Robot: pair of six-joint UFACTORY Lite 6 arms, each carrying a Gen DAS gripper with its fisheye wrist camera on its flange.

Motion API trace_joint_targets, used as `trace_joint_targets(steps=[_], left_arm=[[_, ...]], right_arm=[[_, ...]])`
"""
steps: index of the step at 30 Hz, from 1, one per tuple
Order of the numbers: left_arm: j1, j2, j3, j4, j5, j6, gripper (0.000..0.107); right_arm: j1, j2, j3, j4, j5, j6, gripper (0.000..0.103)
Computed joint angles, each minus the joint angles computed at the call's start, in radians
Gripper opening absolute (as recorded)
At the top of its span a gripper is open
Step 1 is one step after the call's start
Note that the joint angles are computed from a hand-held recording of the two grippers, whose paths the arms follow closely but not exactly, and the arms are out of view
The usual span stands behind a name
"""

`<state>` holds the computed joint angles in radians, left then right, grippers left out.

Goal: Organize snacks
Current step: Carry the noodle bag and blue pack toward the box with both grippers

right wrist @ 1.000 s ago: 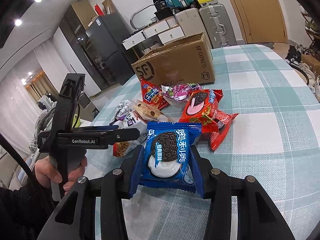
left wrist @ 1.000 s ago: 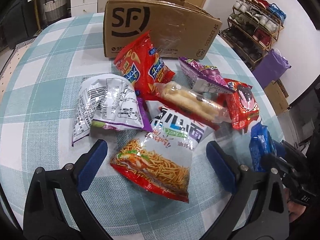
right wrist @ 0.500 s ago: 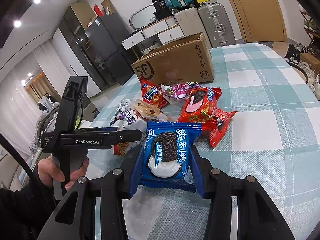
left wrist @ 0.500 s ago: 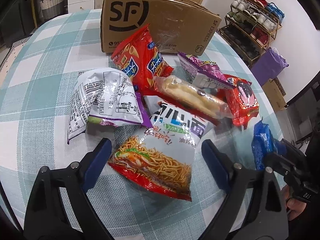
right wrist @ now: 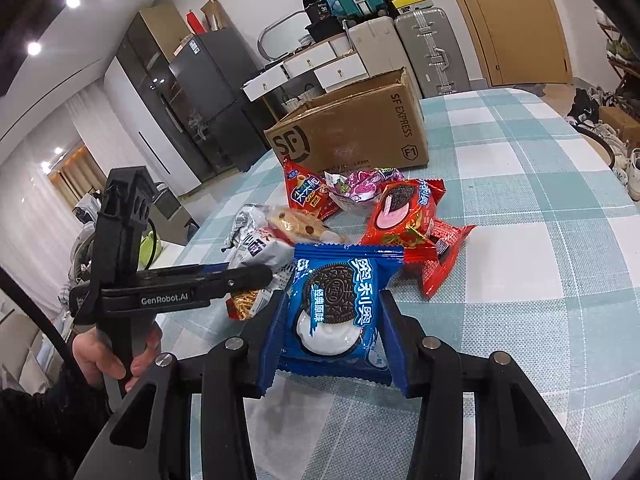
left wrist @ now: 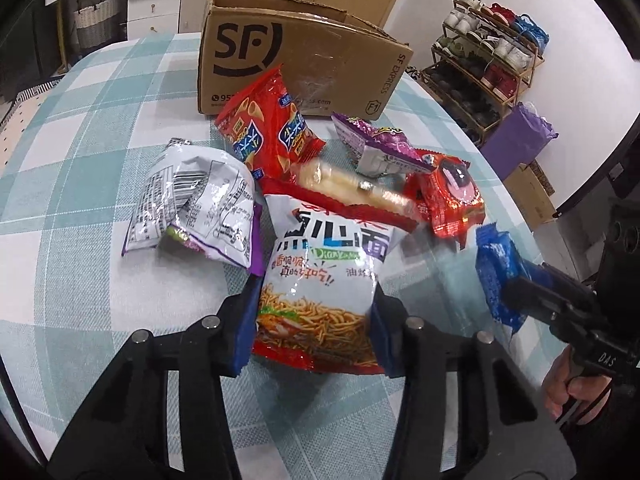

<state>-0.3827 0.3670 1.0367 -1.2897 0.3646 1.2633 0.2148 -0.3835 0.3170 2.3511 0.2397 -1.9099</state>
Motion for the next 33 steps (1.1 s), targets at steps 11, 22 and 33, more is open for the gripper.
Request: trace_joint_targets(steps=[11,22,33], left_arm=[[0.03,-0.204,-0.162,0.005,0.03,-0.007,0.044],[0.114,-0.29,-0.172,0.038,0.116,-0.012,0.044],[0.157,-0.338,0.001,0.273,0.212,-0.222,0.044]], right_arm=[[0.048,-0.015,0.038,0.007,-0.052,0.015,0.045],[0.081,-0.02,0.12,-0.147,-0.11,0.163,0.045],[-0.024,0.067,0.323,-0.664,0.002,0.617,0.045]])
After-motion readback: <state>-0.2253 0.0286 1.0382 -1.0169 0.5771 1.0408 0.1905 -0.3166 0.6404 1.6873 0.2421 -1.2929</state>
